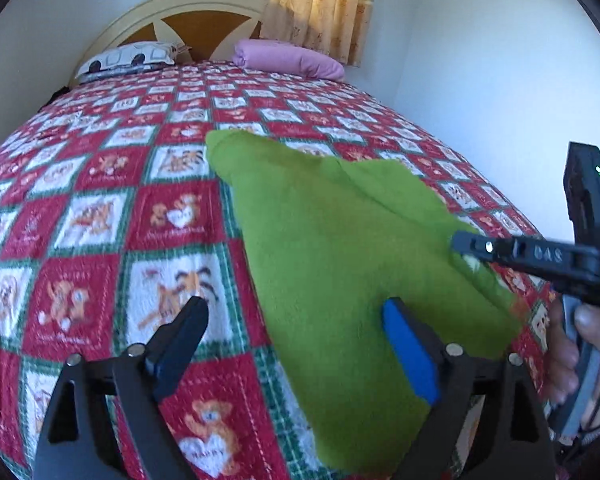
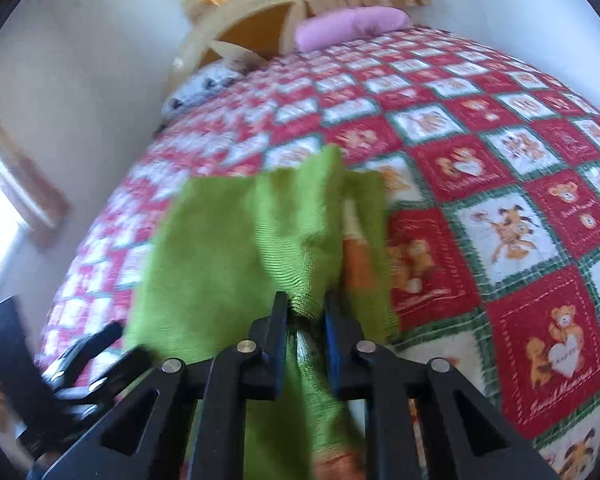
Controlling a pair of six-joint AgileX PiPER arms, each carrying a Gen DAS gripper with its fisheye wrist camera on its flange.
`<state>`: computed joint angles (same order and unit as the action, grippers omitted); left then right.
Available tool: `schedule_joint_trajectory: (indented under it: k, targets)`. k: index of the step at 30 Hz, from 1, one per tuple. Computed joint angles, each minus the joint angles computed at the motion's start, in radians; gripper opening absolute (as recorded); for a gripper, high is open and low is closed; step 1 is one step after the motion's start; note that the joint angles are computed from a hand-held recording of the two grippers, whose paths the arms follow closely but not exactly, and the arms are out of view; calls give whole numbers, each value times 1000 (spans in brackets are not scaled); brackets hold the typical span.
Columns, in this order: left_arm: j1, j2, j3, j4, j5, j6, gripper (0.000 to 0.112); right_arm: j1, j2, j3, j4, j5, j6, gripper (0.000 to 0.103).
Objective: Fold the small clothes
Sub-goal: 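Lay the folded sweater on the quilt and open both grippers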
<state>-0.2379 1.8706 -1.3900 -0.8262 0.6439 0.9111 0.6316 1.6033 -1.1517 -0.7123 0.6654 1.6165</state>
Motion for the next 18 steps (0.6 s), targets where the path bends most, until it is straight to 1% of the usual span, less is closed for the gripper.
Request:
schedule_joint_trajectory:
  k: [1,2,4,6,8,10,11,12,13,14,15,16,17,18]
  targets:
    - [1,-3,11,-5,-5,10,98,-1,-14,22,-26,2,34,14]
    - [1,-3,21,-13,-13,21,99,12,-38,50,-72,21,91,14]
    - [5,9,38,-32,-9,51,101,26,-53,79,-101,41,147,14]
    - [4,19,45,-11,2,29,101,14,-33,89,-74,29,113,14]
    - [15,19,43,-25,25,35,101,15,-2,60,-66,56,69,15]
    - [23,13,49,-35,29,51,102,-3,12,15,-7,78,-16,18]
    - [28,12,54,-44,32,57,102,-1,16,-13,7,111,-42,24]
    - [34,11,62,-57,35,61,102,16,21,-51,-2,174,-47,38]
    - [42,12,69,-72,39,64,102,44,28,-88,-36,241,-34,45]
    - [48,15,72,-83,44,71,102,86,35,-126,-102,307,-14,45]
    - [51,20,69,-88,52,68,102,108,48,-159,-131,339,-25,45]
    - [54,20,70,-94,57,70,102,121,64,-197,-141,348,-60,45]
    - [52,20,71,-96,56,71,102,122,79,-228,-127,316,-110,45]
    - [53,17,76,-99,57,76,102,111,105,-272,-74,245,-200,45]
